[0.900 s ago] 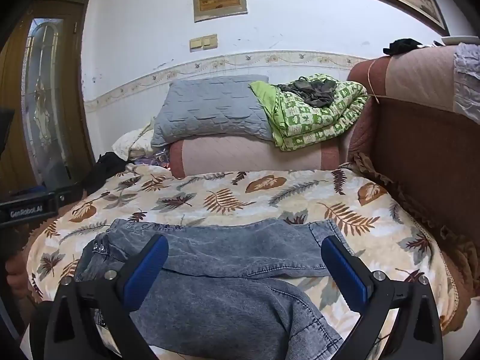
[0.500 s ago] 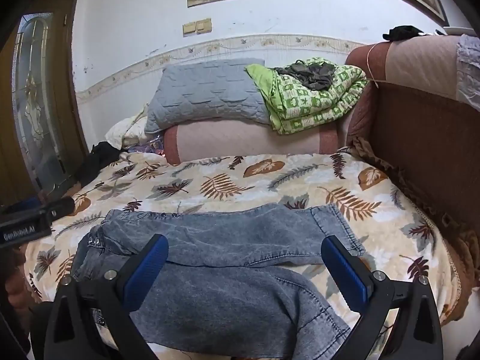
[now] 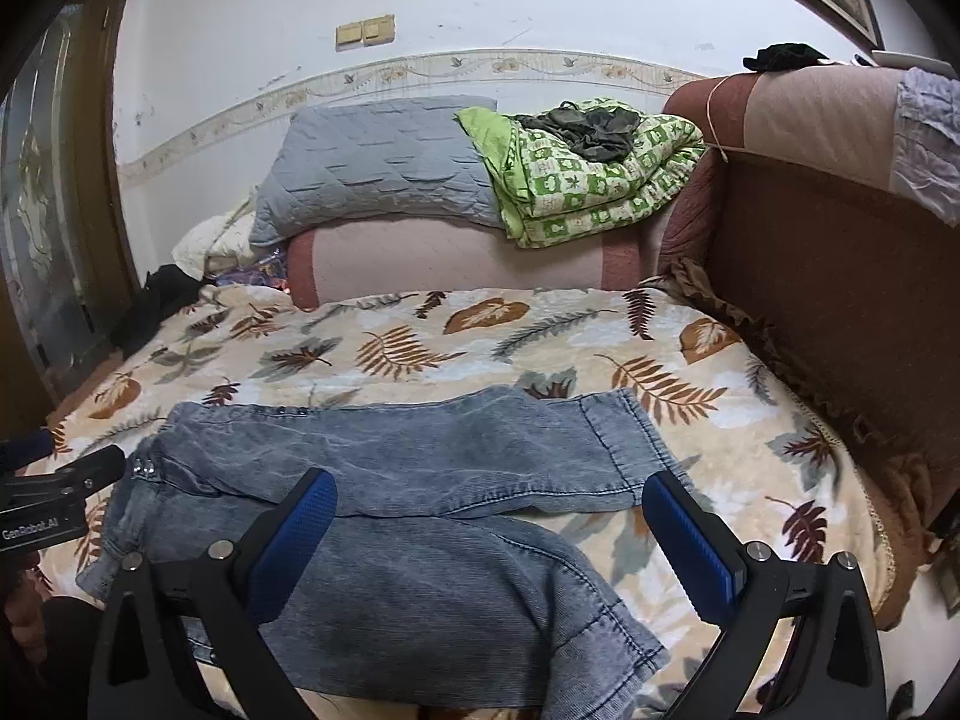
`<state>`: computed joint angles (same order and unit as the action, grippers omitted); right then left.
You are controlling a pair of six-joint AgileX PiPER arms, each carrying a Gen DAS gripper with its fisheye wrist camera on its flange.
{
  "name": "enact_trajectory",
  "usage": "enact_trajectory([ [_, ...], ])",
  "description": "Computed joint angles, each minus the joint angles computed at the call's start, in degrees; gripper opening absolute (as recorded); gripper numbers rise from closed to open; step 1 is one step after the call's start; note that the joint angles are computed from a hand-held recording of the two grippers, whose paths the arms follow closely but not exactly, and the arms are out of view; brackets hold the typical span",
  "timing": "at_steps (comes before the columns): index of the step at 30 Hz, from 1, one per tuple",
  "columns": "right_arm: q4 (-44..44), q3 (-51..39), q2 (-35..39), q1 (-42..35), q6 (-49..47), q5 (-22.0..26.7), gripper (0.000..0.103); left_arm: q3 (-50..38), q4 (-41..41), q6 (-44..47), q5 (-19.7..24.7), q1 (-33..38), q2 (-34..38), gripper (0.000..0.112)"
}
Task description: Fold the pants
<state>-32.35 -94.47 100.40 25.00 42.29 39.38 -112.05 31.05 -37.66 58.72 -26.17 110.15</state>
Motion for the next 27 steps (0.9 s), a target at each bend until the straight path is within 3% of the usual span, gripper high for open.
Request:
enact_trajectory([
  [16,2.3,-1.3,1.1,-0.6,-3.1,1.1,0.103,1.8,-0.4,1.0,-0.2,3.1,0.0,0.103],
  [23,7.5,-2.7,2.6,-4.9,-7.9,1.6,0.103,5.6,3.1,-2.0,0.7,13.0,-1.0,0.103],
  [27,14.0,-7.7,6.1,-8.9,-13.6,3.8,0.103,-1.0,2.6,1.7,3.0,19.6,2.9,0.103],
])
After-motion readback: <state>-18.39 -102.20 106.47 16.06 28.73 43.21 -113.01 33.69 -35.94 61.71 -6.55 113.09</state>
